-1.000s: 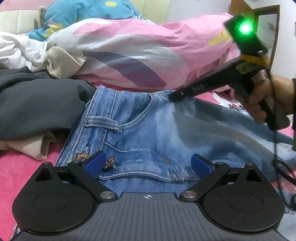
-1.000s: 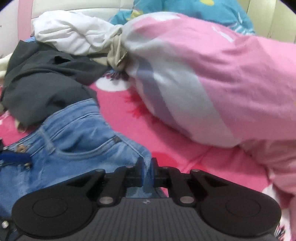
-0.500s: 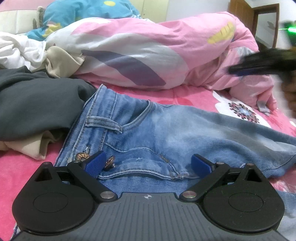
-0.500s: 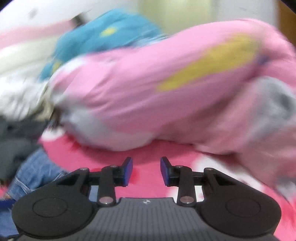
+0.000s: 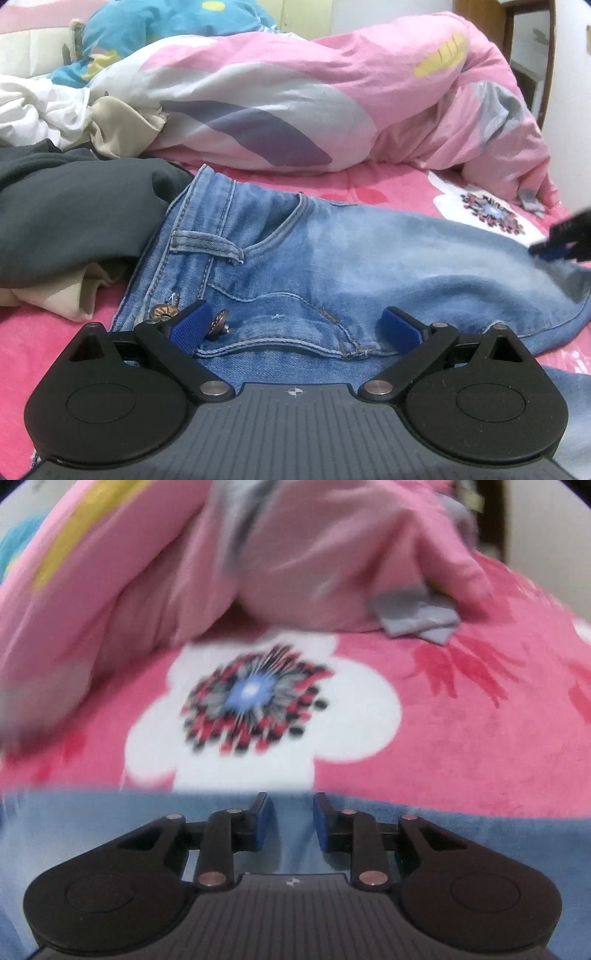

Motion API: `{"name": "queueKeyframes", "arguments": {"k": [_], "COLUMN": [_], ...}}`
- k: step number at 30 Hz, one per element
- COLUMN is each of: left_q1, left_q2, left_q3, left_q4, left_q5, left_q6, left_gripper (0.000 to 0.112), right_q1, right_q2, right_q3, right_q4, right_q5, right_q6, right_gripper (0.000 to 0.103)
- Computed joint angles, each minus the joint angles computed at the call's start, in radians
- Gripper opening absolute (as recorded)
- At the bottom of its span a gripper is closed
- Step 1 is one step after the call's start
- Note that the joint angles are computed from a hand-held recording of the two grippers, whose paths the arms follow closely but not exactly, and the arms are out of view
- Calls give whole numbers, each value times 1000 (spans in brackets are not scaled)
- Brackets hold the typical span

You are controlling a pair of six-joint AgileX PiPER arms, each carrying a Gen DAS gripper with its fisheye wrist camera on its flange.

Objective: Fold clothes

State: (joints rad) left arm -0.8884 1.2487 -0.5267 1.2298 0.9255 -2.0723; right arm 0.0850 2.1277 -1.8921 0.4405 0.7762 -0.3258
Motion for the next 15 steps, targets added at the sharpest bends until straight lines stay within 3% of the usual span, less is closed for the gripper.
{"name": "queueKeyframes", "arguments": {"k": [2,5,6,9,12,15], "left_q1": [-2,0,1,2,3,3], "left_q2": [13,18,18,22,33,44], "left_q3": [-11,-14,-14,-16,-27,-38], "left_q4": [-12,-16,-16,-19,-28,-37], "left_q5": [9,9,9,9,13,17], "left_q6": [19,26,27,32,49,67], "left_gripper": [99,99,99,100,100,101], "right_q1": [-37,-159,-213,-428,-641,-789], "right_q2": [-47,-211,-266,-436,-510,-451], "right_q3": [47,223,271,392,401,266], "right_q4": [78,280,338,439,465,375], "right_q5": [-4,-6,6,25,12,57], "right_q6": [-49,-266,-337,-531,-642,-563], "right_gripper": [29,35,43,47,57,59]}}
